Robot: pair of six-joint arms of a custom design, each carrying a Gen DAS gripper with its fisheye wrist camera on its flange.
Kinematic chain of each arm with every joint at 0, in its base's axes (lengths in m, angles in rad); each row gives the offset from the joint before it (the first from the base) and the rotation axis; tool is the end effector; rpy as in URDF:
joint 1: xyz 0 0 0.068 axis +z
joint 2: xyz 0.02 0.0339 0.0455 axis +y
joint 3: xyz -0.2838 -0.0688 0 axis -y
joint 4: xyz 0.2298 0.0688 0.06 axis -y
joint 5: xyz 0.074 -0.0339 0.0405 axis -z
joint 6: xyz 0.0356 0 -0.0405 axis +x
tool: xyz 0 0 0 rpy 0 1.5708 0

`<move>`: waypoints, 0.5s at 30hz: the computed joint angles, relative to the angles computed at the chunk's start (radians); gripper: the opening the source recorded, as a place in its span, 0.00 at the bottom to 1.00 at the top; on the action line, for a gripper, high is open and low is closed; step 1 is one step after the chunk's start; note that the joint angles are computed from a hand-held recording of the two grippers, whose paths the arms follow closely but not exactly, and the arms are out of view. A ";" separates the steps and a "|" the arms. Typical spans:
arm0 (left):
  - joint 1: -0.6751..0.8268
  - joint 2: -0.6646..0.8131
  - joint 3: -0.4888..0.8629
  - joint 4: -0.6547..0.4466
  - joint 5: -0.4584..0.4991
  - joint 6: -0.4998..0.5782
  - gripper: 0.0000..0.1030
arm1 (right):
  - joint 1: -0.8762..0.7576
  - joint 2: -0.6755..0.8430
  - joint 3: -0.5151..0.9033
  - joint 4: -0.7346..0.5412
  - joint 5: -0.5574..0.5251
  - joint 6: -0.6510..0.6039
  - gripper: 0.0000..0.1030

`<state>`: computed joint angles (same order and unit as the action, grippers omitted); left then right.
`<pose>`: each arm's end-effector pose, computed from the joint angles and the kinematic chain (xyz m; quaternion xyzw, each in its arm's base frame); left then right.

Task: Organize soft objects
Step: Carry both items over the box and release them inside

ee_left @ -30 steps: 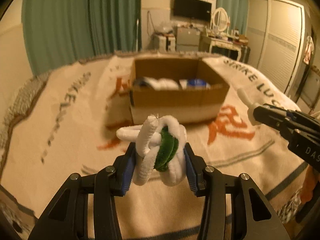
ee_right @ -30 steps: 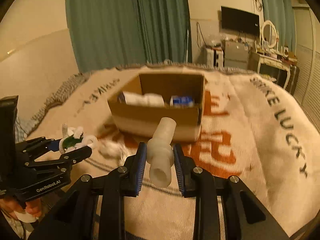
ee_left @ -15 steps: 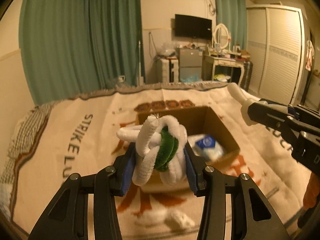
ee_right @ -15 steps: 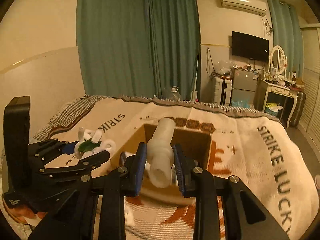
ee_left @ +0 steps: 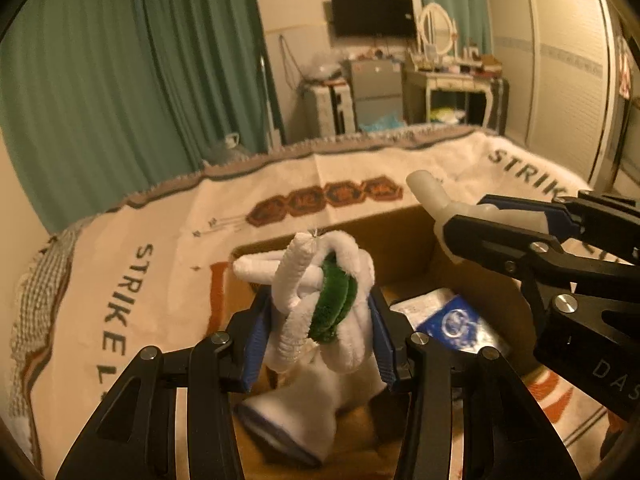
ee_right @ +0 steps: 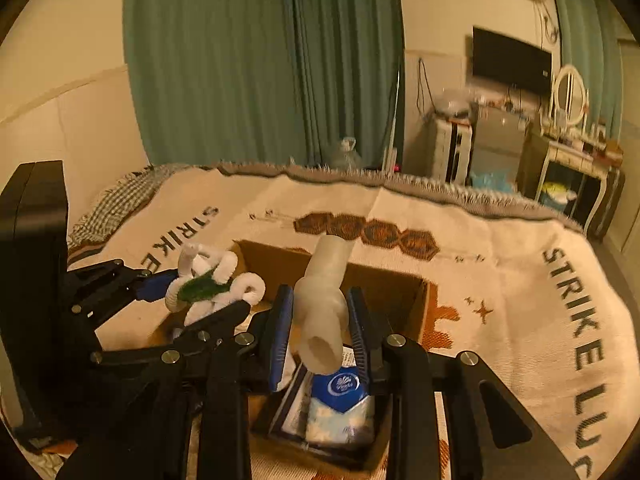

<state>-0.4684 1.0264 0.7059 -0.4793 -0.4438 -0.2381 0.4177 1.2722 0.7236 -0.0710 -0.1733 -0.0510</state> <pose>0.1711 -0.0694 0.2647 0.0216 0.9074 0.0644 0.4147 0.2285 0.1081 0.2528 -0.2442 0.8523 0.1588 0.4345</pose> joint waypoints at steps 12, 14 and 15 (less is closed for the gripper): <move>-0.021 0.024 0.001 0.040 -0.086 0.027 0.77 | -0.055 0.107 0.014 0.061 -0.010 0.009 0.61; -0.044 -0.008 0.027 -0.012 -0.123 0.016 0.77 | -0.067 0.057 0.013 0.029 -0.022 0.017 0.63; -0.057 -0.027 0.045 -0.046 -0.138 0.006 0.77 | -0.070 0.029 0.015 0.008 -0.019 0.018 0.63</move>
<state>-0.5256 0.9992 0.7508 -0.5250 -0.5818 -0.2322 0.3481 1.3014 0.7382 -0.0631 -0.1924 -0.0329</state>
